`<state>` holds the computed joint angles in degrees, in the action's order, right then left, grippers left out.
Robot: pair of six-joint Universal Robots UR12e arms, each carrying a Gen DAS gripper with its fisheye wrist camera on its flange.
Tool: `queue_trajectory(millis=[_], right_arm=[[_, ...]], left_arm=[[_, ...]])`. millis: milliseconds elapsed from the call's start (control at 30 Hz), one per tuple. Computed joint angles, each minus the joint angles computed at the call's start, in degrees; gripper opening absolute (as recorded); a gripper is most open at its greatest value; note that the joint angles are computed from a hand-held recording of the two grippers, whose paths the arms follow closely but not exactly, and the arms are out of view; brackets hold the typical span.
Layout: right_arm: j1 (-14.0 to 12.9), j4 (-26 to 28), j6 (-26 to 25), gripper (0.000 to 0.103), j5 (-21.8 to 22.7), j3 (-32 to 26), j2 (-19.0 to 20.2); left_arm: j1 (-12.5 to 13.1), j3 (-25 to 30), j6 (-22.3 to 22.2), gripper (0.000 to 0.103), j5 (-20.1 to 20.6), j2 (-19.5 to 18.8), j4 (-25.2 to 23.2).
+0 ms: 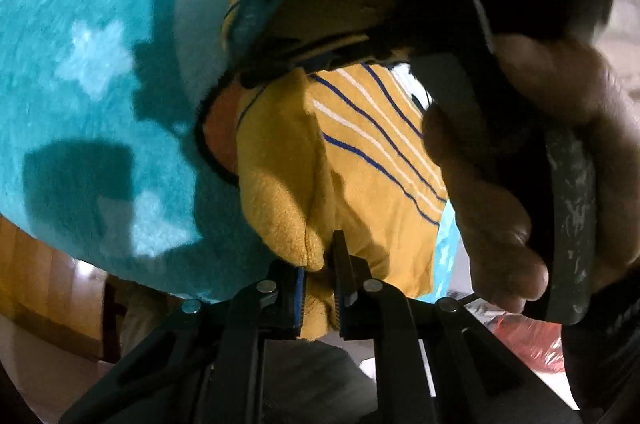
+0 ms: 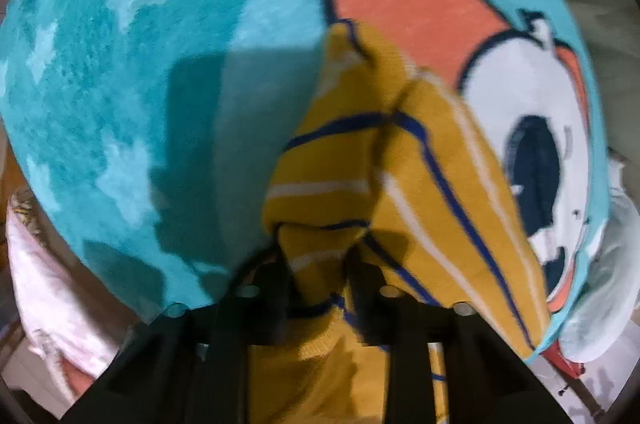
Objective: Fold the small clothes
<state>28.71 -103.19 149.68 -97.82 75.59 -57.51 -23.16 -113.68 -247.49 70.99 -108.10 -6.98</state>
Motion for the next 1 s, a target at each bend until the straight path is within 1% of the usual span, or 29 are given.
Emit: queue_trajectory(millis=[33,133,200,233,267,300,333,400,467,500,567,633,667,700,733,800,933,967,1000], right_arm=[[-0.8,-0.3,1.0,0.02,1.8,0.3,-0.5],[-4.1,-1.6,4.2,0.019,10.2,1.6,-2.9],[-6.7,-2.4,6.3,0.019,16.4,2.7,-5.0],[-7.8,-2.5,7.0,0.019,18.8,3.1,-5.7],[-9.3,-2.5,7.5,0.019,22.6,3.6,-6.7],[-10.4,-2.6,8.5,0.019,24.7,4.1,-7.5],[-12.0,-3.0,8.9,0.019,28.3,4.8,-8.6],[-14.2,-3.5,10.0,0.019,32.4,6.1,-10.1],[-16.3,-4.1,11.7,0.019,36.7,7.4,-11.5],[-17.8,-3.8,12.5,0.019,39.2,7.6,-12.1],[-20.8,-3.9,13.7,0.019,44.0,8.9,-13.1],[-23.6,-4.9,15.2,0.019,46.9,10.8,-14.2],[-25.1,-5.1,15.4,0.019,48.1,11.4,-14.5],[-26.5,-6.0,16.1,0.019,48.3,12.2,-14.7],[-27.9,-6.5,16.5,0.02,49.2,12.9,-14.8],[-29.9,-6.1,15.8,0.02,50.0,13.4,-14.3],[-33.2,-7.9,17.6,0.02,49.1,14.9,-12.1],[-33.7,-8.4,18.2,0.02,49.2,15.4,-11.3],[-34.3,-9.0,19.4,0.02,49.7,15.9,-10.6]], left_arm=[[-0.2,0.6,2.3,0.011,0.3,0.4,-1.7],[-1.2,4.1,9.8,0.011,2.5,0.8,-7.4],[-2.3,6.8,15.6,0.011,4.3,1.1,-11.9],[-2.7,7.9,17.5,0.011,4.8,1.1,-13.3],[-2.9,8.9,19.2,0.011,5.1,1.2,-14.5],[-3.3,10.4,21.9,0.011,5.4,1.2,-16.5],[-3.5,11.4,24.1,0.011,5.5,1.2,-18.1],[-4.1,14.3,29.5,0.011,5.6,0.8,-22.2],[-4.8,17.2,34.3,0.011,6.5,0.2,-25.5],[-5.3,19.2,37.2,0.011,7.0,-0.4,-27.8],[-6.3,22.8,41.8,0.011,7.1,-1.9,-31.3],[-6.9,25.7,44.9,0.011,6.0,-3.6,-33.0],[-7.3,27.9,46.5,0.011,5.3,-5.0,-34.1],[-8.3,30.7,46.8,0.011,4.9,-7.3,-35.1],[-8.6,33.1,48.1,0.011,3.8,-8.9,-37.1],[-9.4,37.9,50.8,0.011,3.1,-12.4,-41.8],[-10.2,44.7,51.2,0.011,1.2,-18.5,-47.7],[-10.3,45.6,51.3,0.011,1.2,-19.4,-48.5],[-10.7,47.1,51.5,0.012,1.8,-20.6,-50.7]])
